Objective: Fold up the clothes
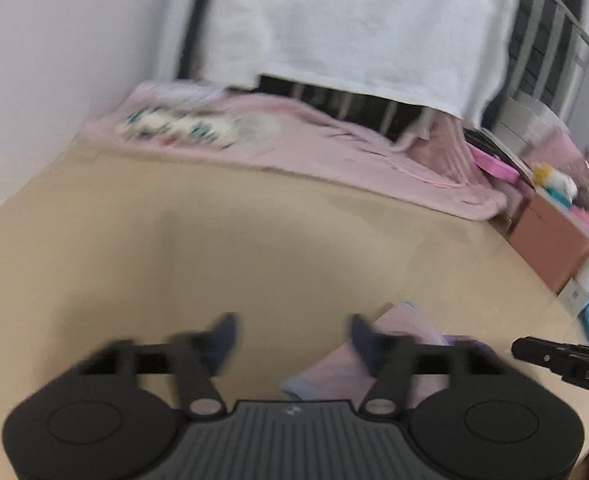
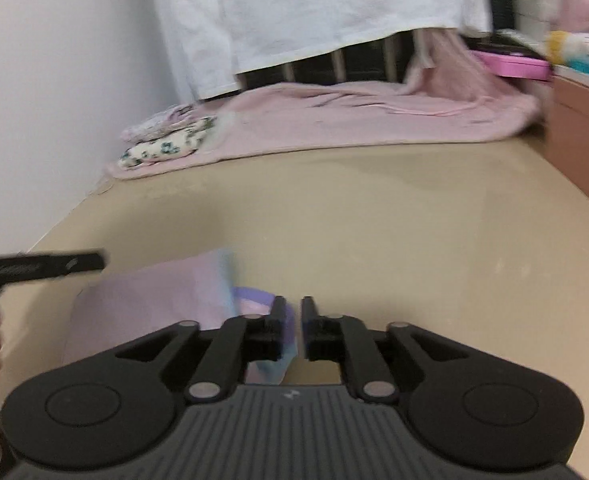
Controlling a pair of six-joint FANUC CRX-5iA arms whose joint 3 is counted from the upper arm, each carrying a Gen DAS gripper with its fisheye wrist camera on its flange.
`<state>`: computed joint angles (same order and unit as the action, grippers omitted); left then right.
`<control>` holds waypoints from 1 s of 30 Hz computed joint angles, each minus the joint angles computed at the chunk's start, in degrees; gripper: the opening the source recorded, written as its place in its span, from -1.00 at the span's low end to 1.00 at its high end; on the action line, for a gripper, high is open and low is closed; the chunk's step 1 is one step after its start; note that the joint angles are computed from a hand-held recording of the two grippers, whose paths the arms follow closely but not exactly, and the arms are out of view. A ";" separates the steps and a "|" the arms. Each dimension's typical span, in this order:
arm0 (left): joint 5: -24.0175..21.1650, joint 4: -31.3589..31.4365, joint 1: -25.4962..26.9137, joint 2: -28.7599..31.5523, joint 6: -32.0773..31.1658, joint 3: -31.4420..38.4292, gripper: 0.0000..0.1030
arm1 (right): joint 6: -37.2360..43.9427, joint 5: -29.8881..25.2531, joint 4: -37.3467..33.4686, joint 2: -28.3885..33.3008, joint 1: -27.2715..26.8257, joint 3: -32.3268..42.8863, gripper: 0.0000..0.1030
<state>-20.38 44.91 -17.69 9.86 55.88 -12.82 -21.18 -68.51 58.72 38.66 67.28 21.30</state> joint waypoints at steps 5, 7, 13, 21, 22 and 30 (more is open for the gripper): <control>-9.17 12.13 3.20 -0.79 -0.72 -1.94 0.29 | -15.75 14.87 11.38 -7.96 -1.81 -12.33 0.41; -13.17 11.68 4.48 -0.19 3.21 -1.01 0.28 | -20.91 28.95 16.15 -11.02 -6.31 -17.01 0.41; -15.18 4.56 4.90 -0.16 12.56 -0.06 0.15 | 15.87 24.13 -15.56 -0.11 -8.64 5.98 0.17; -14.76 12.47 3.56 7.11 8.13 7.26 -0.90 | 32.62 14.60 -23.08 8.25 -9.31 24.20 -0.90; -12.68 15.93 3.02 6.99 4.69 8.04 -0.91 | 29.88 16.23 -18.70 7.39 -9.38 22.11 -0.90; -0.53 55.32 -5.67 -8.62 -47.14 -4.66 -0.48 | 14.82 16.57 32.45 -5.46 -5.45 -1.57 -0.84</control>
